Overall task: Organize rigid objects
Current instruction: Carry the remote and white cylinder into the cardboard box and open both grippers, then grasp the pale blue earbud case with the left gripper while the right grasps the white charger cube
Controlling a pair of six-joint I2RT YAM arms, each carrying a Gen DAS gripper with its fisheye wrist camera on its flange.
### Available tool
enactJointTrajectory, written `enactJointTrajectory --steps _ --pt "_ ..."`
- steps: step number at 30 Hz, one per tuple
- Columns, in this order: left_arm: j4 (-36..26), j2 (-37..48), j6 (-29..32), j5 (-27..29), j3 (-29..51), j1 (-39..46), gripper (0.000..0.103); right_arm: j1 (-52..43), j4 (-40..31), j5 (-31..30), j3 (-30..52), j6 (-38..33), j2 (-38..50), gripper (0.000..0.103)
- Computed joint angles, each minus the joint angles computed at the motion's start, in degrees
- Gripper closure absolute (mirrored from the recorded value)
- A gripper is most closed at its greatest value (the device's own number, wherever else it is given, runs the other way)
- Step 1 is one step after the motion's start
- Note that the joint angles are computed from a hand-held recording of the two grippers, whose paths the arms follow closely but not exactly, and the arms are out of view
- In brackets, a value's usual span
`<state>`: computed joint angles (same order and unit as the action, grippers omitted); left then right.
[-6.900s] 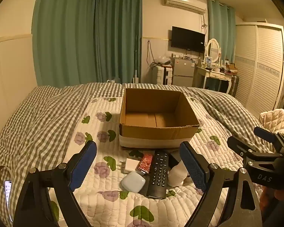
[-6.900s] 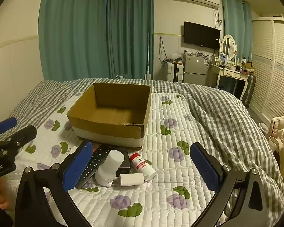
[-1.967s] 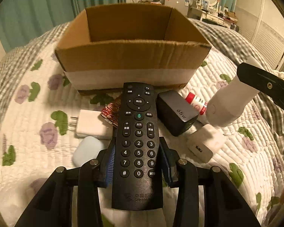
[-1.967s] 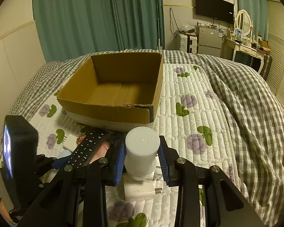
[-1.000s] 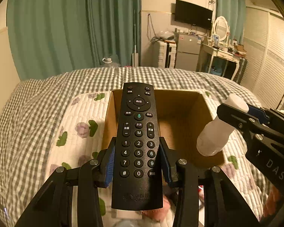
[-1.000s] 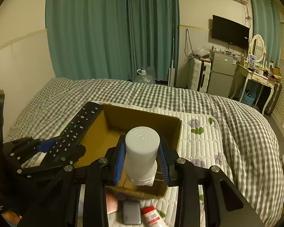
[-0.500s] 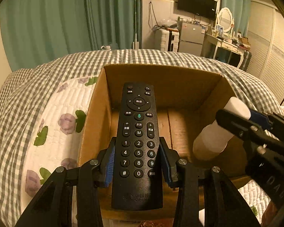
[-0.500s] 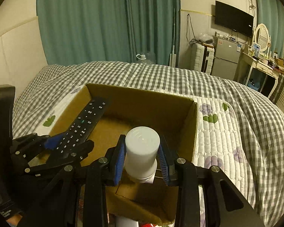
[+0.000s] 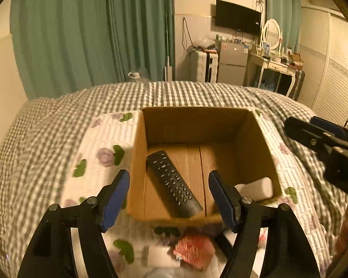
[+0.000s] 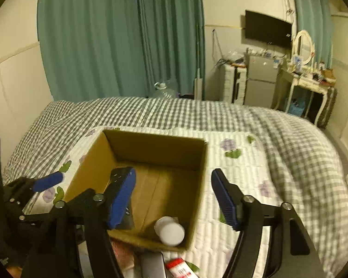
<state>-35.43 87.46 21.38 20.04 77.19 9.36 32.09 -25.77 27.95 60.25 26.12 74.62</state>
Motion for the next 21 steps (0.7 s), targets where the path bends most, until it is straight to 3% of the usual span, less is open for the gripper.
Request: enactJointTrajectory --steps 5,10,13,17,21 --pt "-6.2 -7.3 3.1 5.0 -1.1 5.9 0.026 10.3 -14.0 7.6 1.1 7.6 -8.0 0.028" --pt "-11.7 -11.6 6.6 9.9 -1.7 12.9 0.025 21.5 -26.5 16.2 3.1 18.8 -11.0 0.019" --pt "-11.7 -13.4 9.1 10.6 -3.8 15.3 0.019 27.7 -32.8 20.0 2.5 26.9 -12.1 0.011" --pt "-9.1 -14.6 10.7 9.4 -9.7 16.4 0.018 29.6 -33.5 19.9 -2.7 31.5 -13.6 0.011" --pt "-3.3 -13.3 11.6 6.8 -16.4 15.9 0.018 26.0 -25.7 15.8 -10.3 28.1 -15.3 0.011"
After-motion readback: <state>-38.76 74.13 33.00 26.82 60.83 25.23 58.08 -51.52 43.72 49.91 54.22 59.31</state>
